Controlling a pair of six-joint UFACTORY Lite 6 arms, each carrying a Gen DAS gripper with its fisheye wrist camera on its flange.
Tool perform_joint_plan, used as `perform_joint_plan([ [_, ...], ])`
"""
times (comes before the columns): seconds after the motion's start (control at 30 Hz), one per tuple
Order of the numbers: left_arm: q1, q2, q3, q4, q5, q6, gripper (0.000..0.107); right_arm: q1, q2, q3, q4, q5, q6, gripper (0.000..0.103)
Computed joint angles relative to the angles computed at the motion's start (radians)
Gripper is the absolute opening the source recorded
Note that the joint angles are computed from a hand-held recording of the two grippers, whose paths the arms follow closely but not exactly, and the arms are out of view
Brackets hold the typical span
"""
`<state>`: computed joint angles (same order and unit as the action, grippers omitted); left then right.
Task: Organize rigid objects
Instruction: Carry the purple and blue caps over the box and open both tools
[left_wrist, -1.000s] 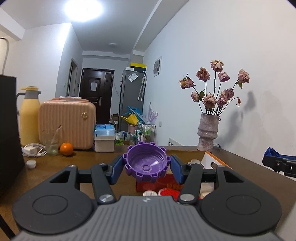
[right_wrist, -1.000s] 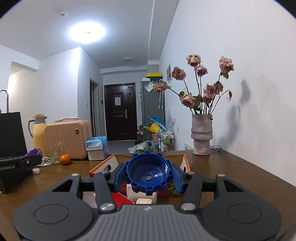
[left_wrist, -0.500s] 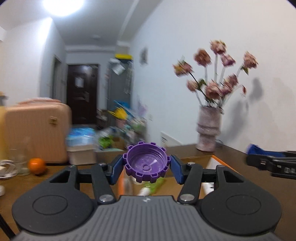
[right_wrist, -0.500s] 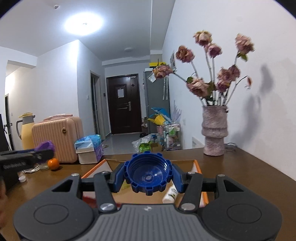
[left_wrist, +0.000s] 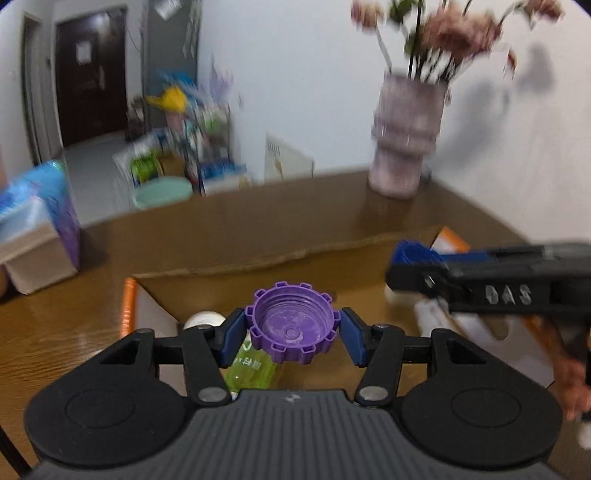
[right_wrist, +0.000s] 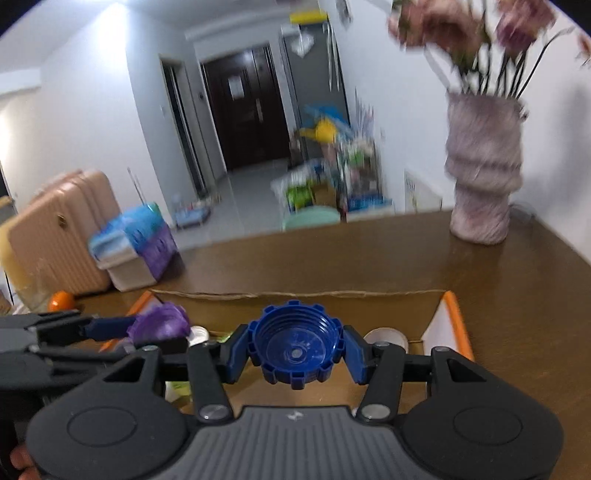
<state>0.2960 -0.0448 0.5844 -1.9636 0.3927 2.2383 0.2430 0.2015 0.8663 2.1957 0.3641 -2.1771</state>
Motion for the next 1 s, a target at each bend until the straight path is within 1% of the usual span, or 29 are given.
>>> perform_joint_plan([
  [0.07, -0.016, 0.097, 0.068, 0.039, -0.019, -0.021, 0.056, 0.017, 0.115, 0.130, -0.119, -0.056, 0.132, 0.052],
  [0.1, -0.026, 0.133, 0.094, 0.030, -0.040, -0.021, 0.056, 0.026, 0.172, 0.196, -0.220, -0.080, 0.234, 0.052],
  [0.2, -0.024, 0.223, 0.158, 0.097, -0.042, -0.085, 0.057, 0.044, 0.283, 0.309, -0.397, -0.128, 0.419, 0.052],
  [0.27, -0.016, 0.241, 0.158, 0.061, -0.029, -0.048, 0.061, 0.053, 0.340, 0.356, -0.439, -0.147, 0.464, 0.053],
  [0.3, -0.014, 0.242, 0.152, 0.057, -0.022, -0.041, 0.065, 0.060, 0.356, 0.366, -0.443, -0.162, 0.469, 0.053],
  [0.33, -0.014, 0.242, 0.149, 0.050, -0.022, -0.036, 0.068, 0.059, 0.369, 0.375, -0.489, -0.165, 0.516, 0.053],
  [0.37, -0.013, 0.241, 0.146, 0.052, -0.022, -0.040, 0.068, 0.052, 0.379, 0.383, -0.538, -0.152, 0.564, 0.053],
  [0.4, -0.007, 0.235, 0.141, 0.061, -0.016, -0.049, 0.068, 0.045, 0.381, 0.382, -0.545, -0.138, 0.572, 0.052],
  [0.47, -0.003, 0.208, 0.135, 0.109, -0.022, -0.113, 0.069, 0.041, 0.365, 0.366, -0.505, -0.139, 0.538, 0.052],
  [0.6, 0.018, 0.080, 0.077, 0.191, -0.044, -0.199, 0.070, 0.024, 0.243, 0.264, -0.446, -0.135, 0.454, 0.052],
  [0.7, 0.052, -0.060, 0.022, 0.373, -0.048, -0.372, 0.072, 0.001, 0.108, 0.165, -0.504, -0.137, 0.493, 0.052],
  [0.77, 0.079, -0.174, -0.019, 0.524, -0.042, -0.514, 0.072, -0.017, 0.002, 0.094, -0.592, -0.142, 0.563, 0.052],
  [0.87, 0.143, -0.366, -0.081, 0.759, 0.005, -0.726, 0.074, -0.053, -0.176, -0.018, -0.783, -0.140, 0.724, 0.052],
  [0.93, 0.204, -0.487, -0.109, 0.886, 0.072, -0.836, 0.075, -0.084, -0.304, -0.088, -0.963, -0.117, 0.880, 0.053],
  [1.0, 0.304, -0.615, -0.136, 0.951, 0.181, -0.882, 0.075, -0.110, -0.430, -0.152, -1.084, -0.089, 0.986, 0.053],
])
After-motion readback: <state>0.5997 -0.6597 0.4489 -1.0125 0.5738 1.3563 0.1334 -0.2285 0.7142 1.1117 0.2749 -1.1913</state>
